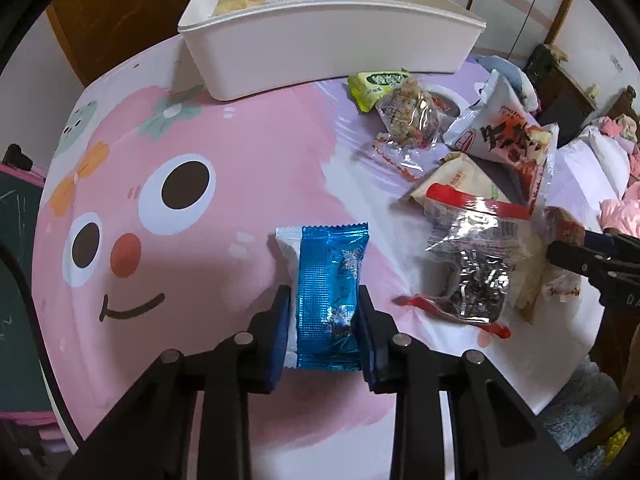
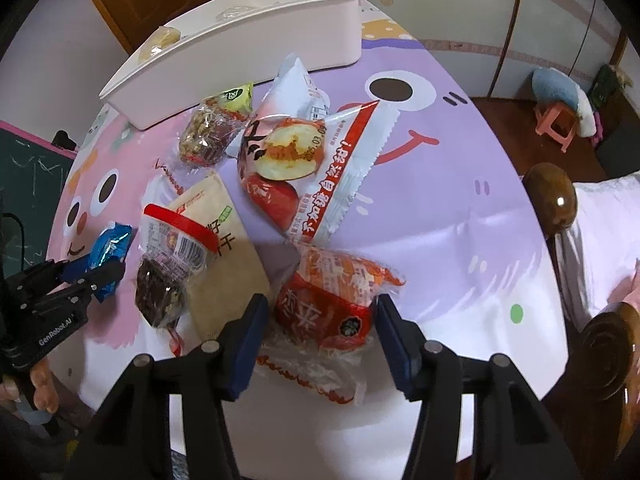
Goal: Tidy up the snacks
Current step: 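Carry the blue biscuit with the left tool while the right tool carries the red bag to the bin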
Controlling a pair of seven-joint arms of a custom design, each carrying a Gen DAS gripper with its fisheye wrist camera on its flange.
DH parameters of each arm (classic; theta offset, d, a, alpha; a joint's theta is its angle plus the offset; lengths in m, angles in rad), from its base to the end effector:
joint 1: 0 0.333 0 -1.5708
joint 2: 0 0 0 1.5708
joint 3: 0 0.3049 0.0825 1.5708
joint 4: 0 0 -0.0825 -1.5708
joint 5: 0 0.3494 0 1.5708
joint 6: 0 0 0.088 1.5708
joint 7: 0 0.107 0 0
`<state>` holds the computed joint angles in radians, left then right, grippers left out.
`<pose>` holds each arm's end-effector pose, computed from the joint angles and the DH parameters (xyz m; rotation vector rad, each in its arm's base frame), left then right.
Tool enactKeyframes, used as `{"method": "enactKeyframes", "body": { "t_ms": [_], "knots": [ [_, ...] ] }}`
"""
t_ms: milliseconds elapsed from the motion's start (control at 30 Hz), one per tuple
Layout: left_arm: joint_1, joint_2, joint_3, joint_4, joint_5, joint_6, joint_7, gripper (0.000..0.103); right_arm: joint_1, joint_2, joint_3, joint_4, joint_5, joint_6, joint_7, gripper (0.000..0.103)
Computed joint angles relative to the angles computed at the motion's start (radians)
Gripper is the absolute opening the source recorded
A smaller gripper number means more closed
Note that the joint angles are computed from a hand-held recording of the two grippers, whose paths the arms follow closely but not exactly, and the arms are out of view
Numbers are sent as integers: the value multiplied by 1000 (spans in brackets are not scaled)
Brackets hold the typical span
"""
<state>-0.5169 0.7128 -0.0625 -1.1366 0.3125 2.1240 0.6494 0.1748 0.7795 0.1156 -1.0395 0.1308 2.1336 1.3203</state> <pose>0.6300 -0.3783 0.4160 -2.2448 1.7708 -0.3828 0.7242 0.1895 0.4146 -2.3440 1.4833 -0.1116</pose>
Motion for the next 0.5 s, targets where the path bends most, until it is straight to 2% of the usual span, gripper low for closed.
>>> {"method": "enactKeyframes", "body": {
  "t_ms": [233, 367, 500],
  "knots": [
    [-25, -74, 14, -62, 52, 38, -67, 28, -8, -90, -2, -131, -6, 95, -16, 53],
    [-34, -108, 18, -75, 92, 44, -115, 28, -12, -162, 4, -230, -6, 195, -34, 52],
    [-27, -148, 16, -83, 120, 54, -153, 28, -19, -203, 20, -271, 10, 258, -59, 52]
  ]
}}
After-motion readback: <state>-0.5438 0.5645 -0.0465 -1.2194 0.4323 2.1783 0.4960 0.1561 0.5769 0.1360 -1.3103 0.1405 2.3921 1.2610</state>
